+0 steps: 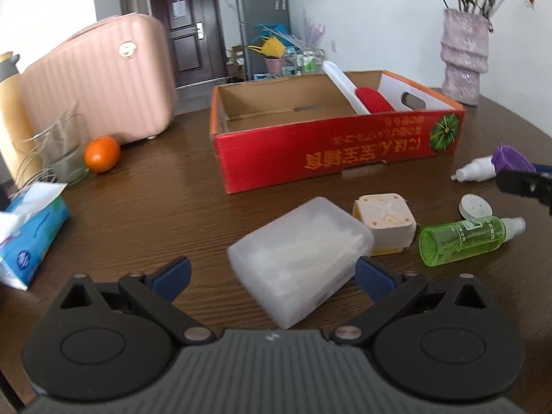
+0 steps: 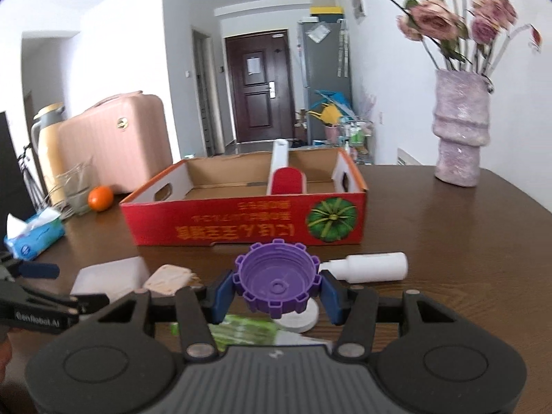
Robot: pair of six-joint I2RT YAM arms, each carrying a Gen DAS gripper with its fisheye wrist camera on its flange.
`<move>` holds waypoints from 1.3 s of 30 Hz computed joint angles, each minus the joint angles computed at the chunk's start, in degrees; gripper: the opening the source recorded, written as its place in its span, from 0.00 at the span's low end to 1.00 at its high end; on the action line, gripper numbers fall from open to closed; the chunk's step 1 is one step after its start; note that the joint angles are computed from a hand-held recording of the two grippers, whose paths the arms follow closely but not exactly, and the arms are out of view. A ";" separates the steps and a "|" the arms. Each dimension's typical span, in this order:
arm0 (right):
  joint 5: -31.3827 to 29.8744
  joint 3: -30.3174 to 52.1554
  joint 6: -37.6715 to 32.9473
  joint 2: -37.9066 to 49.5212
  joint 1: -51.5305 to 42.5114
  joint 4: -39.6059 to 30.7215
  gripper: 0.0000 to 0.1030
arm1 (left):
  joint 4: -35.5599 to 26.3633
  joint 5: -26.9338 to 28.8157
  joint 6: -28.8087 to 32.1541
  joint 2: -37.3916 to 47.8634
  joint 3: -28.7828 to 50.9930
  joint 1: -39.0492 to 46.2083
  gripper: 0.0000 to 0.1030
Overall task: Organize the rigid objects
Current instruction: 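Close the left tool on the translucent plastic box and lift it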
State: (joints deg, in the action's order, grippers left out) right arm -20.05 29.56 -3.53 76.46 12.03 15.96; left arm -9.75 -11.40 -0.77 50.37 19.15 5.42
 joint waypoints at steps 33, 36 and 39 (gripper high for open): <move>0.63 -1.14 -0.29 3.53 0.33 3.56 0.50 | 7.39 -3.21 -6.05 5.60 -2.03 -5.34 0.83; 0.79 -1.24 -0.37 3.48 0.44 3.68 0.50 | 8.44 -4.09 -7.09 5.88 -2.06 -5.16 0.90; 1.34 -1.28 -0.40 3.59 0.78 3.74 0.50 | 10.57 -4.25 -8.01 7.30 -1.85 -4.88 0.92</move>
State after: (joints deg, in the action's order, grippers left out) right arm -18.71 28.27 -3.93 80.06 12.81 19.70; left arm 0.82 -15.66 -8.79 57.67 17.30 0.53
